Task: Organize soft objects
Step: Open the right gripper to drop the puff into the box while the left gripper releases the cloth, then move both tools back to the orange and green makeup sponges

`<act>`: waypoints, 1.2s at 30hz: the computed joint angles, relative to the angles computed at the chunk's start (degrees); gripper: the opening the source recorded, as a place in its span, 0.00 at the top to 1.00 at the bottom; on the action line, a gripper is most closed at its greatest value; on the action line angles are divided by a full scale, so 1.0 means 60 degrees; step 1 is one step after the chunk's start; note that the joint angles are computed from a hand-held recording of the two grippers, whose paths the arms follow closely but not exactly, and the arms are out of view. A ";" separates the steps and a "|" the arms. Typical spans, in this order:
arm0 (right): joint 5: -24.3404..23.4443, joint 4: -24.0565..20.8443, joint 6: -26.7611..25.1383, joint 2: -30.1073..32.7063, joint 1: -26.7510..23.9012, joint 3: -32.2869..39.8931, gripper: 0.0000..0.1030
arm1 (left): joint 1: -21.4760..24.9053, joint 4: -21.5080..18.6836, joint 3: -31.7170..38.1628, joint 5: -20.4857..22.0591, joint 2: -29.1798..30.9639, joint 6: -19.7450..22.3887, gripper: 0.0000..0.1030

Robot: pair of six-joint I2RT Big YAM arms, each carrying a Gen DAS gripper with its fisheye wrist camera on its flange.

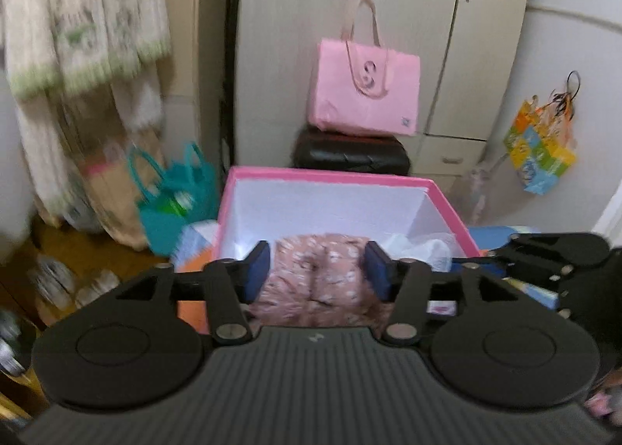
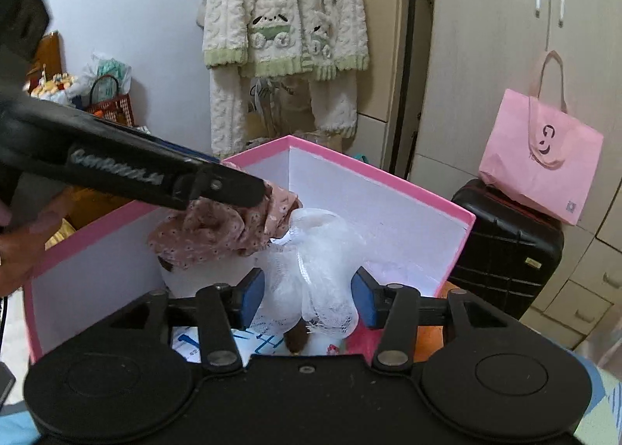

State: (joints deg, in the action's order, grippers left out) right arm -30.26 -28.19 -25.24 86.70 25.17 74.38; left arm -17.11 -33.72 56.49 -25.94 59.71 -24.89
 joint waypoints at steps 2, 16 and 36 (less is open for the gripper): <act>-0.0276 0.0292 0.0422 -0.0131 -0.0183 -0.0194 0.41 | -0.0429 0.0078 -0.0088 -0.0889 -0.0113 -0.0033 0.36; -0.1047 0.0573 0.0044 -0.2222 -0.1271 -0.1801 0.40 | -0.2377 -0.1000 -0.0208 -0.2102 -0.1475 -0.0185 0.32; -0.3256 -0.0278 0.0105 -0.3817 -0.4410 -0.2478 0.39 | -0.5325 -0.2071 0.0534 -0.2475 -0.1278 -0.0728 0.31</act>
